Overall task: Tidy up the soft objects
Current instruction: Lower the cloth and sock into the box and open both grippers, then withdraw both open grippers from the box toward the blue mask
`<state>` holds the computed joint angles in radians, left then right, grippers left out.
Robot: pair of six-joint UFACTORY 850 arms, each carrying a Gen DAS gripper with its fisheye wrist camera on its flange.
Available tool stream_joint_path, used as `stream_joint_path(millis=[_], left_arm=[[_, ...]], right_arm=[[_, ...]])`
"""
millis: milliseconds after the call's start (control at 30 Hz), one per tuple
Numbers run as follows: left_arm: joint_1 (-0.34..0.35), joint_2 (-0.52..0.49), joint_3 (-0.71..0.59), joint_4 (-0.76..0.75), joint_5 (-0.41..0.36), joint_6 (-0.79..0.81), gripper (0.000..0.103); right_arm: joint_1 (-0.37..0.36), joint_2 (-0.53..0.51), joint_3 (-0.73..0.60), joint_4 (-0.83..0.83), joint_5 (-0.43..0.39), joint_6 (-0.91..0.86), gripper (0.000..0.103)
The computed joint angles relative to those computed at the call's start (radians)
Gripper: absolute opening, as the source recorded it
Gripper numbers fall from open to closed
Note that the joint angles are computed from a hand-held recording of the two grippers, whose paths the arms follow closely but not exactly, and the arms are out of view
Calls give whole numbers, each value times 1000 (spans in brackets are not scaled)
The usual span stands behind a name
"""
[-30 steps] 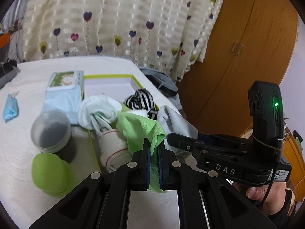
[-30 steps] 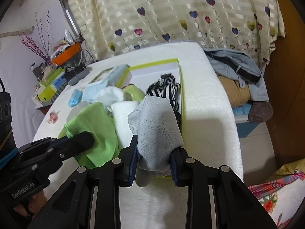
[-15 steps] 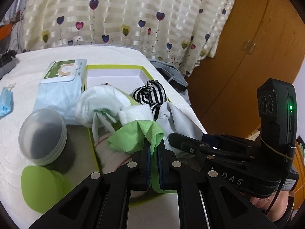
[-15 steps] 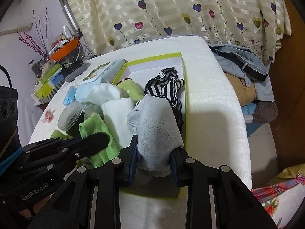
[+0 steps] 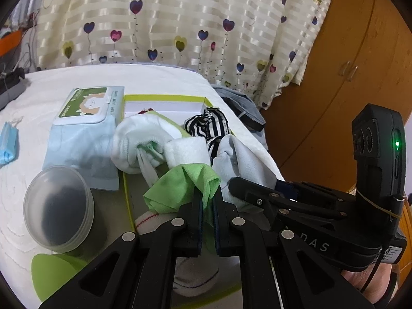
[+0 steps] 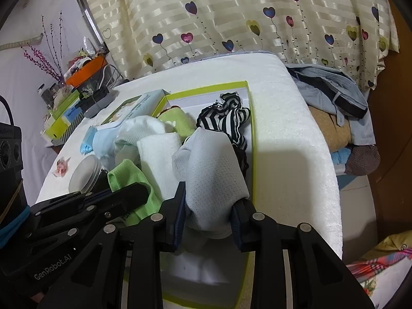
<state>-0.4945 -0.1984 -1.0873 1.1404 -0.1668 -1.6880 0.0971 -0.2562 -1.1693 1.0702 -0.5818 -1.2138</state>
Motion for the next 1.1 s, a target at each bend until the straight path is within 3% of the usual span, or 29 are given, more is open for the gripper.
stream_joint_path(millis=[133, 333, 767, 1100], left_arm=[[-6, 13, 12, 50, 14, -43, 8], [-28, 49, 43, 111, 4, -98, 20], [-58, 153, 137, 220, -27, -228, 22], [-70, 242, 220, 268, -64, -308, 22]], right_arm=[[0, 32, 29, -4, 22, -25, 41], [-7, 92, 88, 9, 30, -71, 42], [-22, 212, 185, 52, 59, -111, 42], [8, 229, 210, 70, 20, -144, 42]])
